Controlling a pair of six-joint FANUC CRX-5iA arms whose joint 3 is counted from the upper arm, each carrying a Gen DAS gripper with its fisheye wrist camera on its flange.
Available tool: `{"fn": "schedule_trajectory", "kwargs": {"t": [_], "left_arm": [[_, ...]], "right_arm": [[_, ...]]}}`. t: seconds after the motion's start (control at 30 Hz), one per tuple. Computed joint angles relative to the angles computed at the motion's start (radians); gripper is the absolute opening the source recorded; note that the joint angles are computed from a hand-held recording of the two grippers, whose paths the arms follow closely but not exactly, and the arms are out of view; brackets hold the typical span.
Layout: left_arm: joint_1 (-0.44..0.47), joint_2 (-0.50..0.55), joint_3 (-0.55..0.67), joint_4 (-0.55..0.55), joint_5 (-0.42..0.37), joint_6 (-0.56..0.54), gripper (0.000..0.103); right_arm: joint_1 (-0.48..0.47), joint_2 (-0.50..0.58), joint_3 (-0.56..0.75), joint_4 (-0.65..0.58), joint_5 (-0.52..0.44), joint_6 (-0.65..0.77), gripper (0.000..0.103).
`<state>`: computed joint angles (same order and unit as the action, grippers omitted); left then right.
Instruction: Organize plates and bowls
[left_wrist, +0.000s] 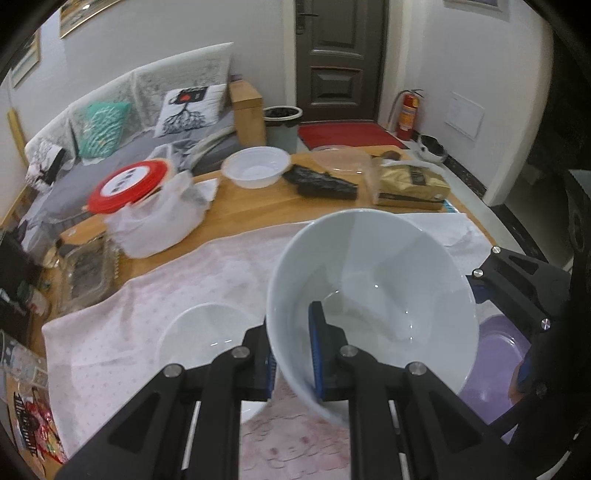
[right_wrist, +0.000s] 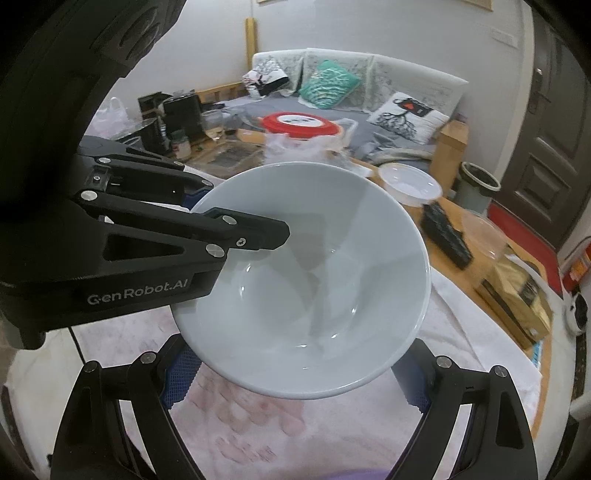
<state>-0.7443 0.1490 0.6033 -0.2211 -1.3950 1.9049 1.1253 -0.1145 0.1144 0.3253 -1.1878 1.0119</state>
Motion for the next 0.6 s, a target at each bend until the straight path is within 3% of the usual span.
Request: {"fn": "schedule_trajectory", "kwargs": {"t": [0.6], "left_arm": [[0.206,-0.152,-0.276,0.106,0.084,-0.060,0.012]], "right_arm": [[-0.015,0.261,0.242,-0.107,-0.019,0.132,0.086]]}}
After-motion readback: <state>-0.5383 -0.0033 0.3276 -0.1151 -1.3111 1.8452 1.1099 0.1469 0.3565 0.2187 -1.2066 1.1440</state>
